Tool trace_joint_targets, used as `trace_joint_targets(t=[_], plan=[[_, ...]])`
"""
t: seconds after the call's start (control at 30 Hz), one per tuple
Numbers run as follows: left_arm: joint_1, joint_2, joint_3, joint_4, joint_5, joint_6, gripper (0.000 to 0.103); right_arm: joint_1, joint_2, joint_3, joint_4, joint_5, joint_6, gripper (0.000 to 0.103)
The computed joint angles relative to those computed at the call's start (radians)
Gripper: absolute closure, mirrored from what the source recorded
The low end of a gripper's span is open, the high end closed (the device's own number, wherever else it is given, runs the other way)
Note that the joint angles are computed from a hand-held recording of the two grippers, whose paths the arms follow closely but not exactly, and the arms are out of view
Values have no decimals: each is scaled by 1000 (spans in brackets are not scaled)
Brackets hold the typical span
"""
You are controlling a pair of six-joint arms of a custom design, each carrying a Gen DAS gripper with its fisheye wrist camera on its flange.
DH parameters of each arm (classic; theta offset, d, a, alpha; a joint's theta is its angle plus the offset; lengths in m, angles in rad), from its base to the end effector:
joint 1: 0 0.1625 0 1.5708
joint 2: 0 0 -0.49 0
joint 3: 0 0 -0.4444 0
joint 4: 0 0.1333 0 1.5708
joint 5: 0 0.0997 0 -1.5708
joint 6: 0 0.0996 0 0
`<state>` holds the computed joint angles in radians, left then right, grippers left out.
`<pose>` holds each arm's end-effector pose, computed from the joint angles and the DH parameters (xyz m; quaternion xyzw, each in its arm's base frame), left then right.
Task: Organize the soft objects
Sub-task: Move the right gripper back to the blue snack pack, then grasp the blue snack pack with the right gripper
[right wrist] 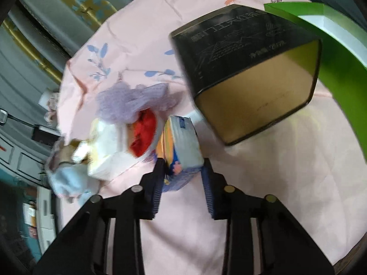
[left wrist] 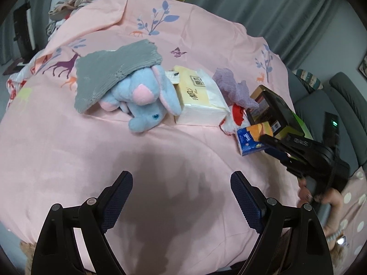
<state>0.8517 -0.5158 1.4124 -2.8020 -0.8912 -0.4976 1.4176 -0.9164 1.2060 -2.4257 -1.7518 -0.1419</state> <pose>-0.3949 -0.7485 0.0166 0.0476 0.9301 -0.3167 0.1800 -0.0173 -0.8683 0.3950 -0.0306 -0.9562 0.2620 0.1267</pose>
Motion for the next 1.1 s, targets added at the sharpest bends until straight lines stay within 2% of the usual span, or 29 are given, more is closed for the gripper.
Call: trace_joint_targets(t=[0.07,0.2,0.33,0.43,0.47,0.53,0.6,0.7,0.8,0.87,0.97,1.1], plan=[[2,-1,0,-2,-1,-9,16,-4,-27,31,27,68,8,78],[7,0,0,-10,-21,-15,16,-3,-69,95,76,129,4,78],[10,6,-11,13,-38,-13,16,2,-92,133,84,109,-4,76],[13,14,-24,28,-51,-18,16,7,-90,117,110,79,-2,74],[15,16,-27,27,-59,-19,16,9,-91,115,103,61,-9,73],[18,24,-39,20,-85,-16,16,15,-84,97,80,11,-25,56],[19,38,-59,20,-113,-1,16,17,-89,103,30,-25,-25,44],[20,70,-109,29,-150,24,16,6,-87,83,33,-13,-19,43],[25,114,-181,65,-191,64,16,-14,-73,49,85,44,7,43],[27,141,-223,86,-217,93,25,-22,-57,24,128,70,15,43],[34,181,-287,139,-273,123,38,-22,-32,-6,177,59,24,43],[54,216,-355,225,-377,126,42,-24,-6,-39,238,44,26,43]])
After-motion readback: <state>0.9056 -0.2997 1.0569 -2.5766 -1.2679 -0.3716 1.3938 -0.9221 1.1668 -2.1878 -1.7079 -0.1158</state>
